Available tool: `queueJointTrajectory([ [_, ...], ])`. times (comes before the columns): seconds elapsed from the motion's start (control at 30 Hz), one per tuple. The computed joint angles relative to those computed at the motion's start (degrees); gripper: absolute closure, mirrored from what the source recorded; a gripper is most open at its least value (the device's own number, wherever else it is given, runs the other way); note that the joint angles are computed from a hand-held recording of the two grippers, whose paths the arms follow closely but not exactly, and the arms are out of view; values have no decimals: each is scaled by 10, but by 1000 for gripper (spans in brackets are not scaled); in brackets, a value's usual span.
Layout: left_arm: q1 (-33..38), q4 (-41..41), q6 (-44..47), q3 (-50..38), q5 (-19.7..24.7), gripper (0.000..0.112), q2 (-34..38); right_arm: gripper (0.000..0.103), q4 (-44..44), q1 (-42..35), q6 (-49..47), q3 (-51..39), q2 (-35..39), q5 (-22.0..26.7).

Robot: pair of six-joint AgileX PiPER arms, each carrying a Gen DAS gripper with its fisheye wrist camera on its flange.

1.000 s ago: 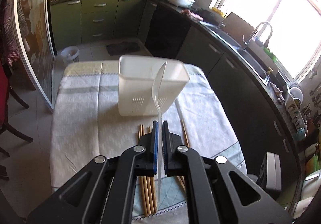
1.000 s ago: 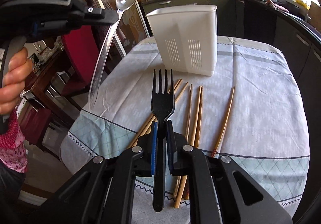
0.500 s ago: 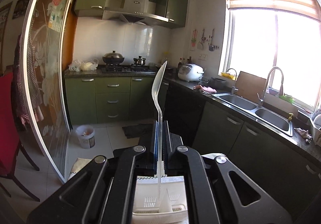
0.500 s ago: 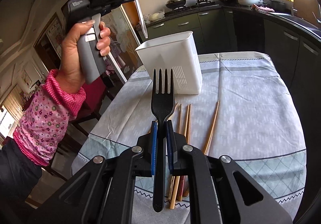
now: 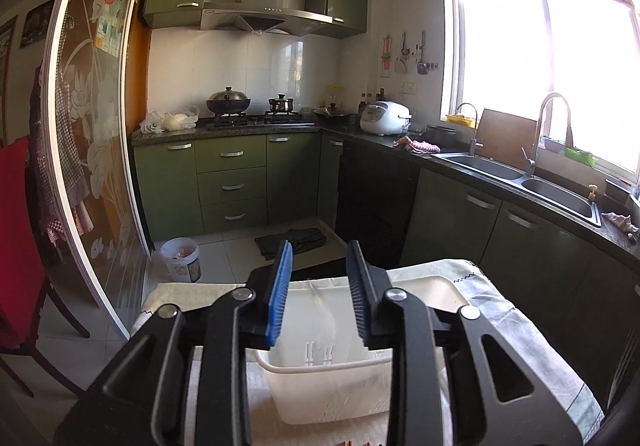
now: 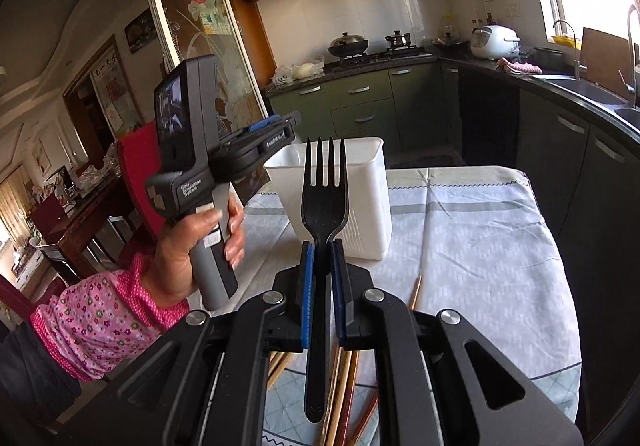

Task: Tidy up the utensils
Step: 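Lift the spoon into the white holder and open the left gripper while the right carries the fork, then lower the black fork into the white holder and open the right gripper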

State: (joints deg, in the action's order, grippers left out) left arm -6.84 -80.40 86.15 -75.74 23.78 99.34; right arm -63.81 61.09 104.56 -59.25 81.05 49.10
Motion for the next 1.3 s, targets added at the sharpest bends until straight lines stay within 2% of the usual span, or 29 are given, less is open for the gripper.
queueJointTrajectory([
  [0.13,30,6,-16,19,27,79,-27,93,-1,-53,-63,-58,33,-17],
  [0.23,73,17,-45,48,71,78,-65,93,-6,-101,-105,-116,70,-40],
  [0.47,188,-53,94,160,162,73,-170,93,-118,-197,-75,-262,186,-56],
  [0.57,228,-43,103,168,195,73,-184,93,-125,-230,-91,-332,247,-54],
  [0.7,257,-5,67,148,222,73,-172,93,-94,-259,-128,-401,309,-59],
  [0.8,264,13,48,136,230,73,-158,93,-101,-263,-117,-396,320,-65],
  [1.03,255,33,28,132,234,73,-154,93,-191,-202,-28,-289,287,1],
  [1.23,241,68,4,143,235,73,-170,92,-196,-177,-5,-228,267,13],
  [1.3,233,93,-13,144,233,73,-173,85,-182,-174,-14,-220,265,8],
])
